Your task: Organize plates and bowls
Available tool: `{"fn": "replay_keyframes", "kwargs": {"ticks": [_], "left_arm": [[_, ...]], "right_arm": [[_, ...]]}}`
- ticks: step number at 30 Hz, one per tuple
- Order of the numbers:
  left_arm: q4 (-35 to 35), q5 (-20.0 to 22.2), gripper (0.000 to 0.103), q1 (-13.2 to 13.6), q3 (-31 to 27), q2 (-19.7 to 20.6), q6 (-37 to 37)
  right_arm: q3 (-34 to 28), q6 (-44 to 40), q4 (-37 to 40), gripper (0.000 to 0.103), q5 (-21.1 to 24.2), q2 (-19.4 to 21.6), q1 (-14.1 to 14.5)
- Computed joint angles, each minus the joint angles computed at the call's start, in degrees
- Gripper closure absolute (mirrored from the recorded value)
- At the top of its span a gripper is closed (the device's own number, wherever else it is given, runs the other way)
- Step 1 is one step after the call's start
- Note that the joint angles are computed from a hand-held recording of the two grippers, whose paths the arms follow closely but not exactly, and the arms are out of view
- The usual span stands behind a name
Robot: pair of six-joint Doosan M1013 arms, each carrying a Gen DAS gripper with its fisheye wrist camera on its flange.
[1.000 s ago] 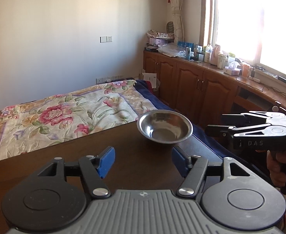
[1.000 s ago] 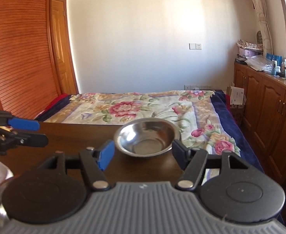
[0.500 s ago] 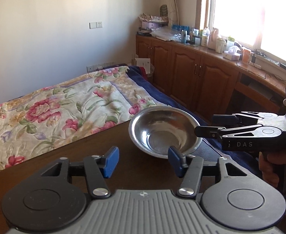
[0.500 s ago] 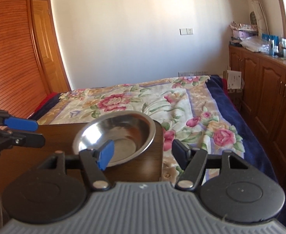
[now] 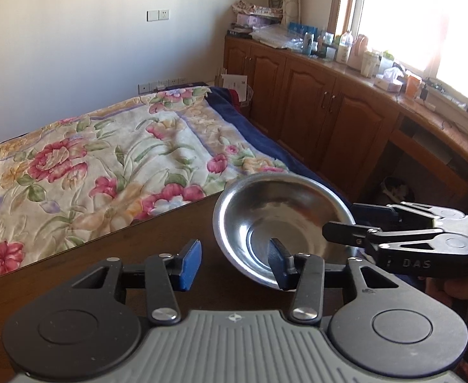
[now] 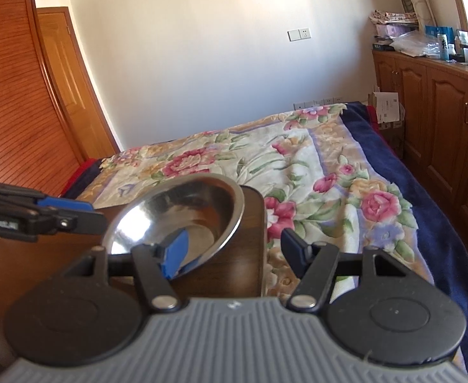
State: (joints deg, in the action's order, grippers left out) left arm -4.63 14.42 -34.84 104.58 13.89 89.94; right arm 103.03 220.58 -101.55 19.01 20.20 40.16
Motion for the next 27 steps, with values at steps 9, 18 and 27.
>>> {"fn": "replay_keyframes", "kwargs": {"ticks": [9,18,27], "left_arm": [[3.72,1.06,0.056,-0.24,-1.11,1.64,-3.33],[2.35,2.18,0.079,-0.54,-1.58,1.78,-0.85],[0.6,0.46,0.079,-0.27,-0.47,0.37,0.19]], "right_arm": [[-0.89,-3.43,2.0,0.052,-2.17,0.14,-0.48],[-1.27,-5.71,4.0,0.066,-4.42,0.25,-0.77],[-1.69,-8.84,8.04,0.076,-4.41,0.2,-0.67]]}}
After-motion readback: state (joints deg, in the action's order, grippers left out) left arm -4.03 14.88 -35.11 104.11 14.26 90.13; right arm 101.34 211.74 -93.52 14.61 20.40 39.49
